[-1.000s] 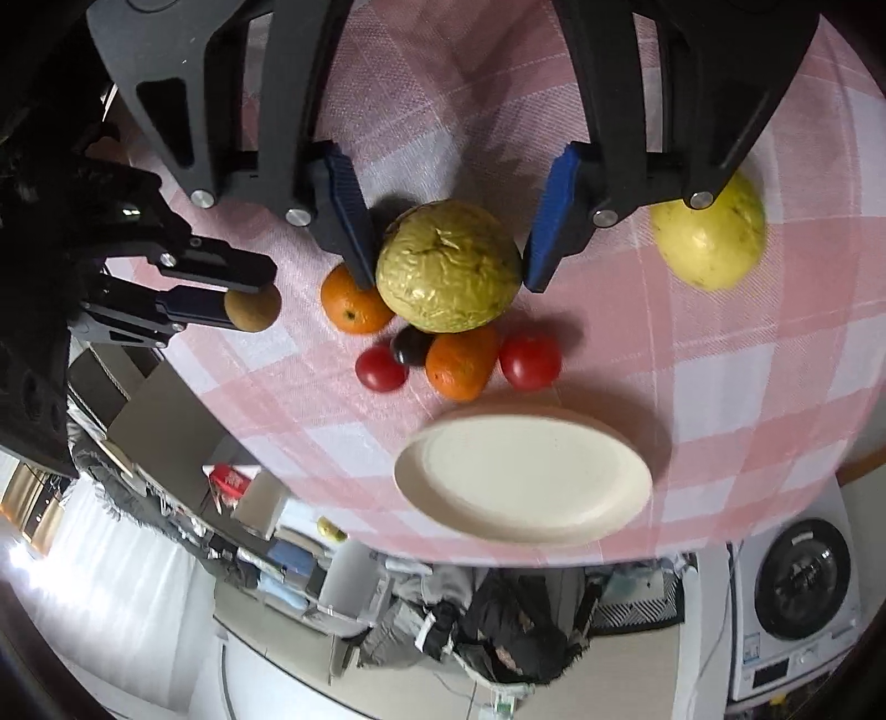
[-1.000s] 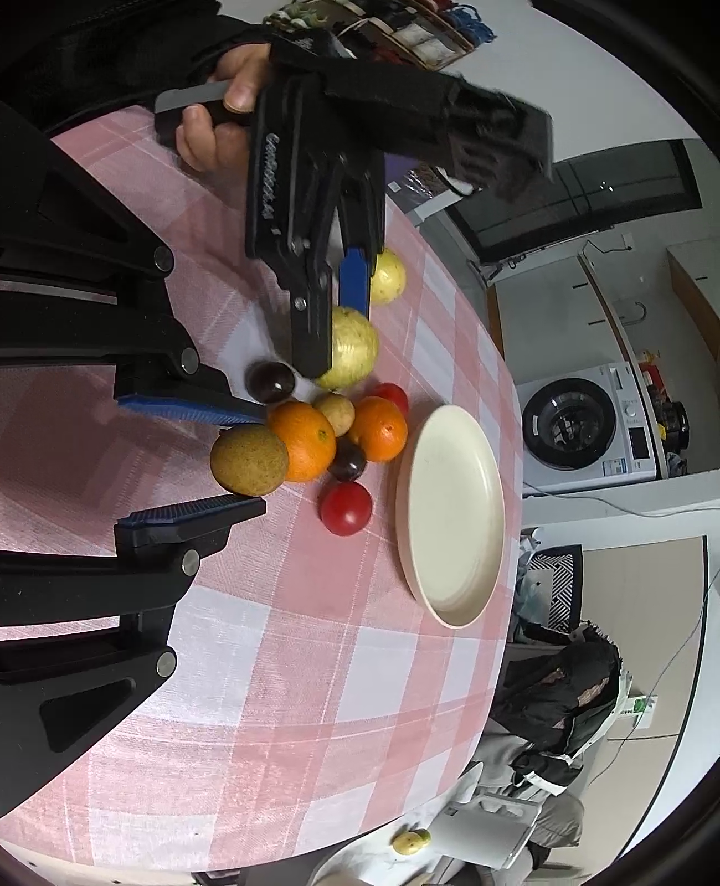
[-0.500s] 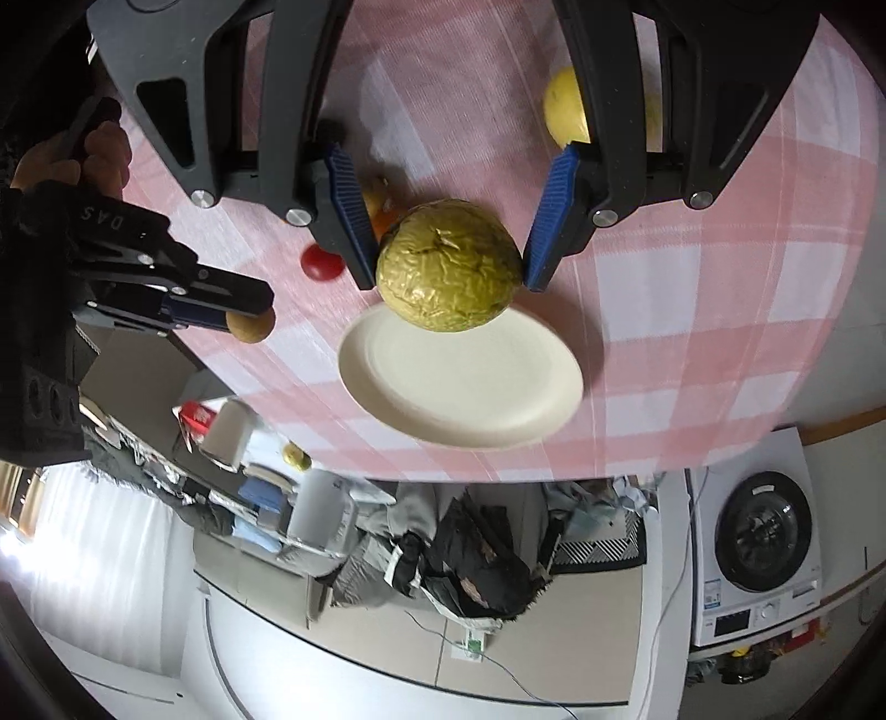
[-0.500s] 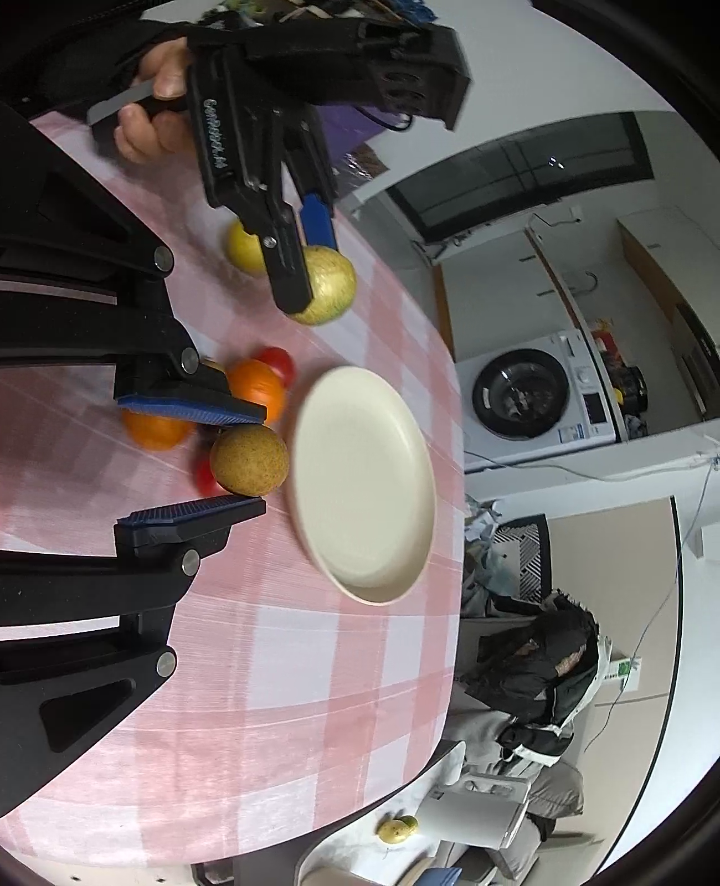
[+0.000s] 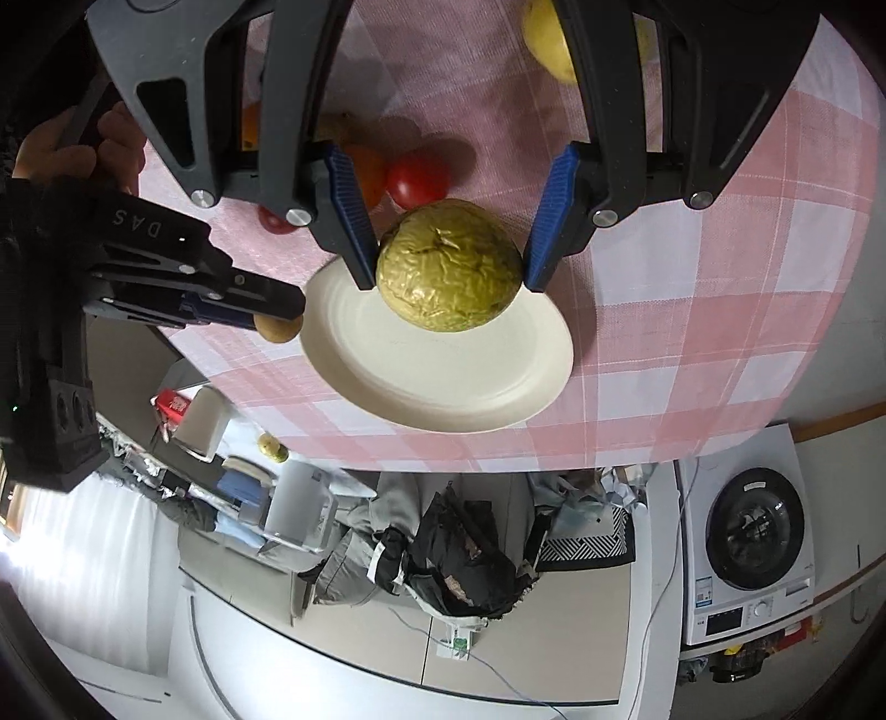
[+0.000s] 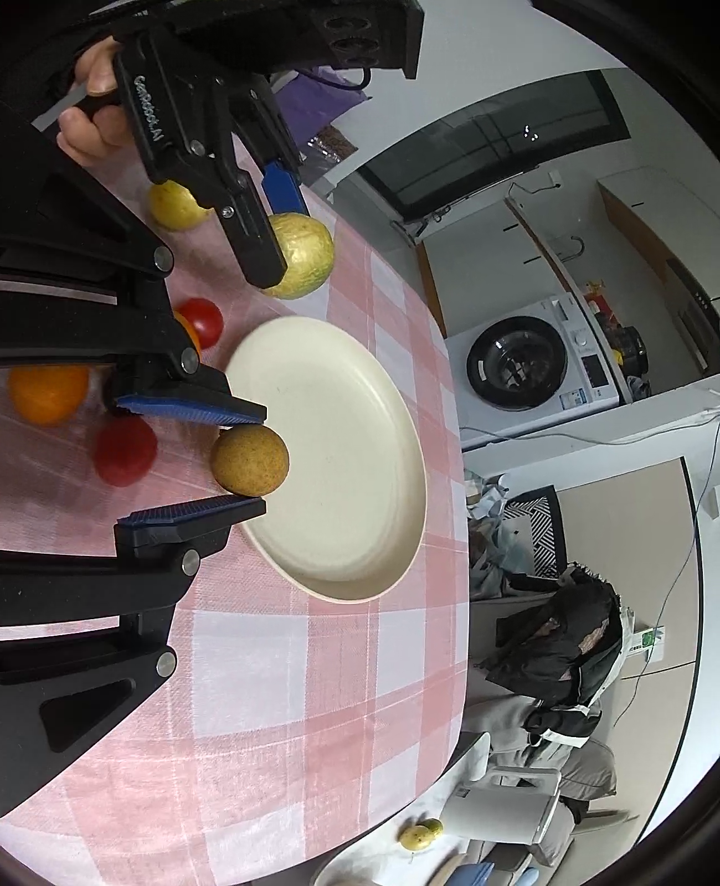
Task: Organize fruits
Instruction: 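Carry the green citrus and small brown fruit over the cream plate with both tools, then open the left tool on the plate while the right tool releases the brown fruit there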
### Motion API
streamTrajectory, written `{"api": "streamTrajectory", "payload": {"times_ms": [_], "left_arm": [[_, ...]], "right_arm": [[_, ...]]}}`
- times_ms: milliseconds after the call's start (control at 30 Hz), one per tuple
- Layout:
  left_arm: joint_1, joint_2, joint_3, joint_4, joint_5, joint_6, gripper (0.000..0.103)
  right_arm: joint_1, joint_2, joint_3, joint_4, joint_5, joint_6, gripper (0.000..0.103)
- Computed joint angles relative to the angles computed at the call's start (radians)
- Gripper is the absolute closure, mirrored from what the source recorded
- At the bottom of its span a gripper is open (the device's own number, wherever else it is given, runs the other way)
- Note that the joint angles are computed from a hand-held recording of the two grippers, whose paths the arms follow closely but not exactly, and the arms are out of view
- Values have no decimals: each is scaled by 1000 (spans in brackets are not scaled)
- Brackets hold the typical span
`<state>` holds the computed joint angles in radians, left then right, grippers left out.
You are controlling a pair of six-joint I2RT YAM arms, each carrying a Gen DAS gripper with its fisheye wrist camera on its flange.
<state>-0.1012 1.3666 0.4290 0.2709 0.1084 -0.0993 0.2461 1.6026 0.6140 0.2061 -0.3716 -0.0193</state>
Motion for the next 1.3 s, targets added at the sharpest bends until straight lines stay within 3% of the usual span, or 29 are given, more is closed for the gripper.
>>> {"api": "streamTrajectory", "payload": {"times_ms": [433,767,1167,1300], "left_arm": [[-9,238,146,29,-32,26,52],[-24,319,217,7,-42,39,52],[-44,276,187,-6,-44,51,52],[-39,205,143,0,-25,50,51]], "right_arm": [[12,131,120,-16,19,21,77],[0,190,162,-25,22,9,77],[7,178,152,-22,41,0,73],[6,133,115,-8,61,-3,60]]}}
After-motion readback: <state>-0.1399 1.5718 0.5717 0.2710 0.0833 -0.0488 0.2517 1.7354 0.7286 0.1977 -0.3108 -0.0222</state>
